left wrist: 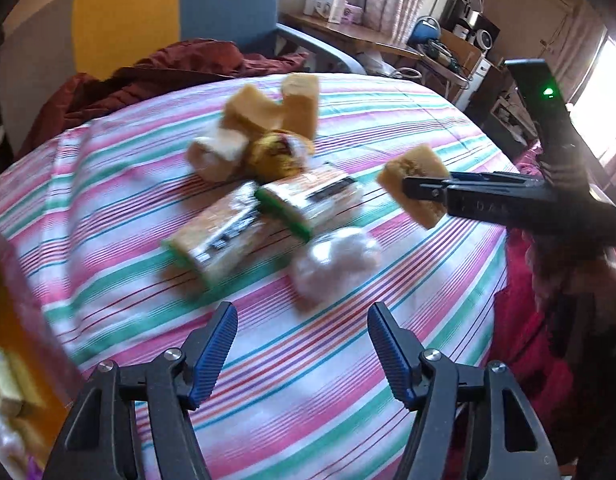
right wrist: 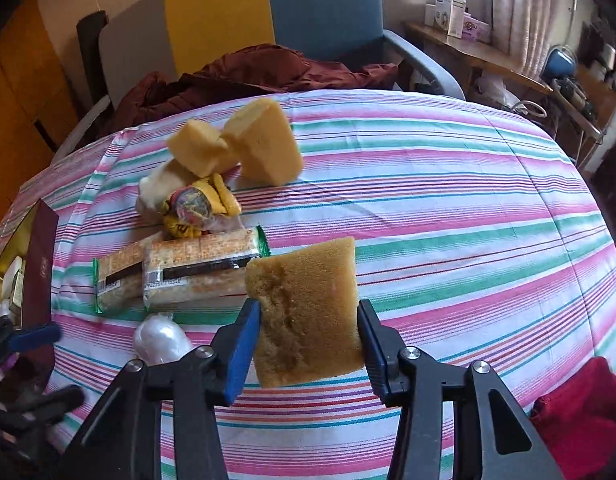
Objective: Organize objects
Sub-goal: 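Grasp the yellow porous sponge with the right gripper while the left grasps the plastic-wrapped ball, then carry the yellow sponge and wrapped ball into the gold tray and release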
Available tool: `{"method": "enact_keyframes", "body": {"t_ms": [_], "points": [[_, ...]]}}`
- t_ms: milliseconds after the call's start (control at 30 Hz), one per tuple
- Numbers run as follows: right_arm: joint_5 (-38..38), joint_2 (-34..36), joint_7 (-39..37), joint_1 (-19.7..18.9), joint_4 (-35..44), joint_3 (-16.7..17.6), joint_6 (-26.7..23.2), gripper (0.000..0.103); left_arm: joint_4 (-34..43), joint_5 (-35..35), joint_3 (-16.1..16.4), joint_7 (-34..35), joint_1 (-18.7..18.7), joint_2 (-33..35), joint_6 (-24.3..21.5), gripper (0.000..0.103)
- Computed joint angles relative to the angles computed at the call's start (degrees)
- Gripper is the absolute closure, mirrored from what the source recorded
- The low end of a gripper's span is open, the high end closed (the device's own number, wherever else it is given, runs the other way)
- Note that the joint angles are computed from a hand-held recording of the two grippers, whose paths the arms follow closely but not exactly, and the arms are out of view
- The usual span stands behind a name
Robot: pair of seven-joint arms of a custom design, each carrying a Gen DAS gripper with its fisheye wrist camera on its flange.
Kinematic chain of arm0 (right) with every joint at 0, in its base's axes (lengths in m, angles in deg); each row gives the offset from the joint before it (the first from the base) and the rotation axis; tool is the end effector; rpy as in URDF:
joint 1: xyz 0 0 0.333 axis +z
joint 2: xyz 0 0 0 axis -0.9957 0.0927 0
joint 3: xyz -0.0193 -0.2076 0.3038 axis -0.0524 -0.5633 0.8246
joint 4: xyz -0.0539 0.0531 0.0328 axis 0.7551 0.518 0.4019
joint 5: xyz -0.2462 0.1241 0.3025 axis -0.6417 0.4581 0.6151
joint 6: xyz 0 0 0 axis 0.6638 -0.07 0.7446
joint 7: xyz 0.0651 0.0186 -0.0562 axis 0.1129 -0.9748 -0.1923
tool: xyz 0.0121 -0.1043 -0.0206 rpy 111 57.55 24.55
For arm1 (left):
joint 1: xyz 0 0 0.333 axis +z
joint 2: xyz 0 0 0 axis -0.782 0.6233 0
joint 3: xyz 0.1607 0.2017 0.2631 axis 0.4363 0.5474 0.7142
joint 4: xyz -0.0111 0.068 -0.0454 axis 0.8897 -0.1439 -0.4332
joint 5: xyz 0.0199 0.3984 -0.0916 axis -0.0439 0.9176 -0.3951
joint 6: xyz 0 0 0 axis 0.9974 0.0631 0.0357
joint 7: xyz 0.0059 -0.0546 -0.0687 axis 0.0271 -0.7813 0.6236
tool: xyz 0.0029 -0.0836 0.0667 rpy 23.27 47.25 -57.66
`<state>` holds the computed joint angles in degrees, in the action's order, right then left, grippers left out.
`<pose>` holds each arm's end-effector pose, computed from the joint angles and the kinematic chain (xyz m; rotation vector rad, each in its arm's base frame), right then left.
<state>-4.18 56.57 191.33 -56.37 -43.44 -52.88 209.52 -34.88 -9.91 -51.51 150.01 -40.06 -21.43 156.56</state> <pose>0.5945 0.2633 0.3158 -1.5300 2.2553 -0.5558 0.6532 -0.0106 0.3142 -1.1060 2.8098 -0.8540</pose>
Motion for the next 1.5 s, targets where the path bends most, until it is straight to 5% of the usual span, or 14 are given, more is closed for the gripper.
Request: {"method": "enact_keyframes", "body": {"t_ms": [467, 667, 800, 1100, 1333, 1500], "points": [[0.1, 0.1, 0.7, 0.1, -0.7, -1.0, 3.4, 0.053, 2.0, 5.4, -2.3, -5.6, -3.4, 4.8, 4.8, 0.031], [0.2, 0.6, 0.3, 0.9, -0.3, -1.6, 3.2, 0.054, 2.4, 4.5, -4.4, -3.6, -1.1, 6.1, 5.5, 0.047], [-3.0, 0.1, 3.3, 2.2, -0.7, -3.4, 4.8, 0.054, 1.0, 2.0, -5.2, 0.0, 1.1, 4.7, 5.0, 0.048], [-16.0, 0.0, 12.5, 5.7, 1.0, -6.5, 9.8, 0.054, -2.0, -5.3, -2.8, 5.4, 3.1, -0.5, 2.3, 0.048], [-22.2, 1.1, 15.7, 5.4, 3.9, -4.4, 11.5, 0.054, -1.4, -11.5, 0.9, 7.9, 4.5, -3.1, 0.5, 0.048], [-19.3, 3.0, 10.7, 5.2, 7.2, -1.5, 11.3, 0.054, 1.8, -14.4, 3.5, 6.1, 6.5, -2.3, 0.1, 0.048]]}}
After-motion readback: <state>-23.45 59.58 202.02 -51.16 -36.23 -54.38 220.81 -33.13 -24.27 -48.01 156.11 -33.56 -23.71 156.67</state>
